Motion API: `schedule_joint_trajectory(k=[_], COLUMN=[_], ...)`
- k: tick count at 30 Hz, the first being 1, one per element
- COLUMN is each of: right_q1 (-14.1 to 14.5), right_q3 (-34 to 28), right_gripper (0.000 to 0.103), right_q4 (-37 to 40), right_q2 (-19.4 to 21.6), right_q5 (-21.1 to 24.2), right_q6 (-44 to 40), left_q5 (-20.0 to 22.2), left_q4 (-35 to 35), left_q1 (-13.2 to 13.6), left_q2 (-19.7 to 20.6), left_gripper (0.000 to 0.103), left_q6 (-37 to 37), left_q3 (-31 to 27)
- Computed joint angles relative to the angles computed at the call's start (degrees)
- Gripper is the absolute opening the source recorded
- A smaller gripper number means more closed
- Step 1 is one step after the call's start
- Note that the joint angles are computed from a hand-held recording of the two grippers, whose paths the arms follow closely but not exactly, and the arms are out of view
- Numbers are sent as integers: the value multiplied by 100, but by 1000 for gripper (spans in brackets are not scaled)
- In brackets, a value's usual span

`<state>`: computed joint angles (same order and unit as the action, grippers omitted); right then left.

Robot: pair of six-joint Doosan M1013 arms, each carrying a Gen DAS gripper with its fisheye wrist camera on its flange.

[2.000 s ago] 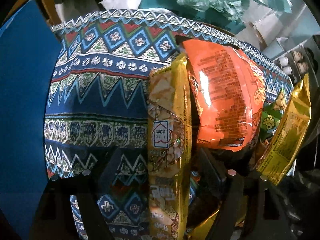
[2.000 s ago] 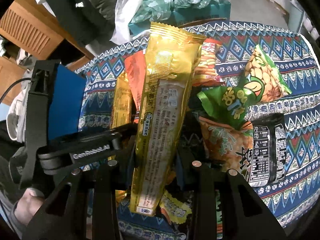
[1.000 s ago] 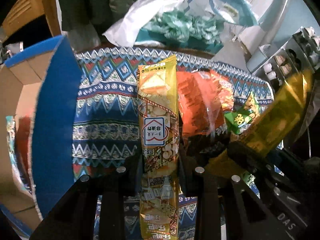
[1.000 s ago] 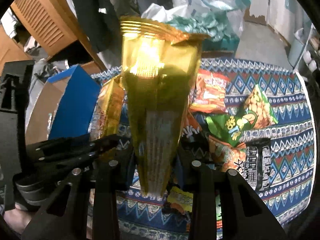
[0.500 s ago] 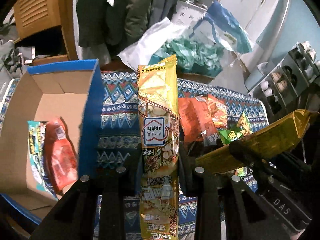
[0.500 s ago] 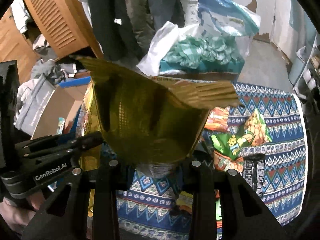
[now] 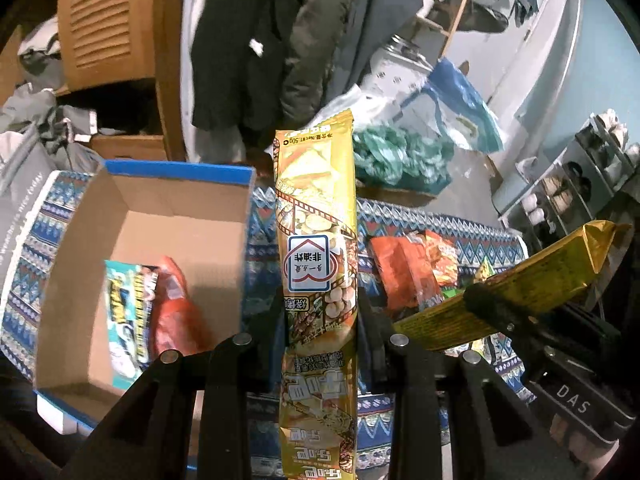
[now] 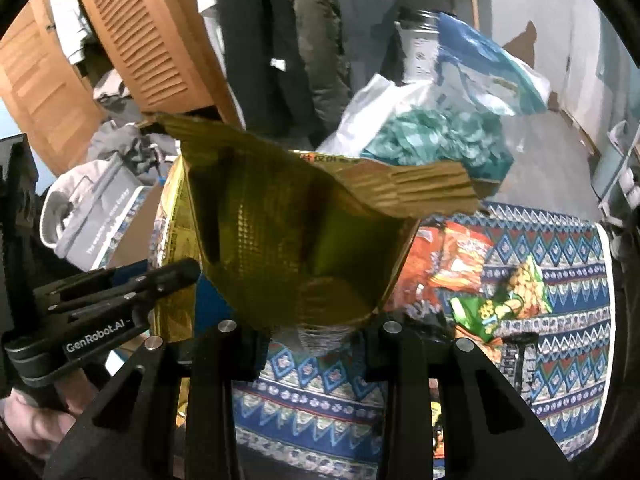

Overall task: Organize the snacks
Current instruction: 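Carry both held packs over the box and open both tools to drop them inside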

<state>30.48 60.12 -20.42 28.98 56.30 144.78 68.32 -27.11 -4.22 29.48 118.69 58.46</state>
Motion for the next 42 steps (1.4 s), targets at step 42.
schedule_joint_trajectory(k=[42], right_q1=[214], right_q3=[-3953], right_gripper=[31], right_q4=[1584], right_q2=[2216], right_q5=[1757], right_q6=[-2117], left_q5=[-307], left_q4=[468], left_q1=[695], left_q2=[664], left_gripper=[30], left_q6=[-776], left_q3=[-782])
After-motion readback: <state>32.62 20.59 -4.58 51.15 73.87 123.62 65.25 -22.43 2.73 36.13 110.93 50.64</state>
